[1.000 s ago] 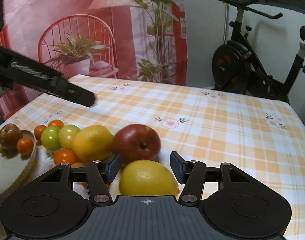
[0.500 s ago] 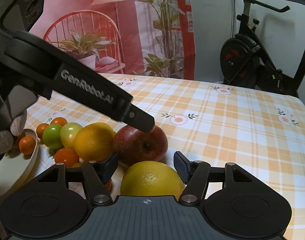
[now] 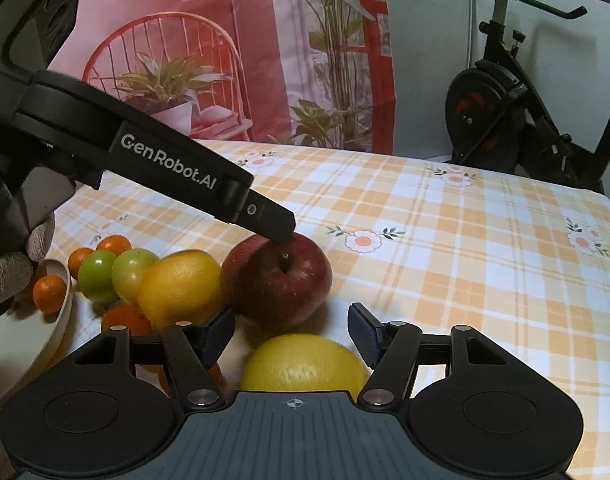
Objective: Organize fruits
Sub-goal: 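Close the left tool on the red apple and lift it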
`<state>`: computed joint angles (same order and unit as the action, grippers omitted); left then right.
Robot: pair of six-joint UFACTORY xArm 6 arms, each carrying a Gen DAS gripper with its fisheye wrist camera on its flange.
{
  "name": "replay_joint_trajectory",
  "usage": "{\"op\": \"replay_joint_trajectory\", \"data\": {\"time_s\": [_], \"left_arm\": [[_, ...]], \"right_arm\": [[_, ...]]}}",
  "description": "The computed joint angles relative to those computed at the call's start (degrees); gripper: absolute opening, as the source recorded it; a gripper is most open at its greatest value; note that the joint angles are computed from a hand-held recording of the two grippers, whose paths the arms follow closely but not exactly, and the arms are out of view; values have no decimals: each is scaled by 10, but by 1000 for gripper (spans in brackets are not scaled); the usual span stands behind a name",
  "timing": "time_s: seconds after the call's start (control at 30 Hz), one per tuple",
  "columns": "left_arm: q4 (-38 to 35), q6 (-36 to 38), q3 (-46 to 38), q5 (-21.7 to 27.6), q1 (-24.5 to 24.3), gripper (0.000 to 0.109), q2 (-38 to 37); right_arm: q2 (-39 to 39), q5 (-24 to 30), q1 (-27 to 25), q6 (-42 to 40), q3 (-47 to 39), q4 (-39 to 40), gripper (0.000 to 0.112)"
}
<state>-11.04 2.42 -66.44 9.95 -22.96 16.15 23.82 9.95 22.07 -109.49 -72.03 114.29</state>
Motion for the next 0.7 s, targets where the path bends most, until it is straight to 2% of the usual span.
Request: {"op": "replay_joint_trajectory", "data": {"time_s": [0.13, 0.17, 0.3, 0.43, 0.7], "left_arm": [[40, -43, -3, -4, 11, 46, 5], [31, -40, -5, -2, 13, 46, 6], [-74, 40, -9, 13, 13, 46, 5], [-171, 112, -13, 37, 14, 44, 3], [-318, 206, -21, 72, 24, 43, 4]], "right_arm": [[9, 11, -2, 41, -12, -44, 61], [12, 14, -2, 58, -15, -63, 61], [25, 29, -3, 126, -27, -153, 61], [36, 38, -1, 158, -40, -196, 60], [41, 43, -1, 153, -46, -192, 61]]}}
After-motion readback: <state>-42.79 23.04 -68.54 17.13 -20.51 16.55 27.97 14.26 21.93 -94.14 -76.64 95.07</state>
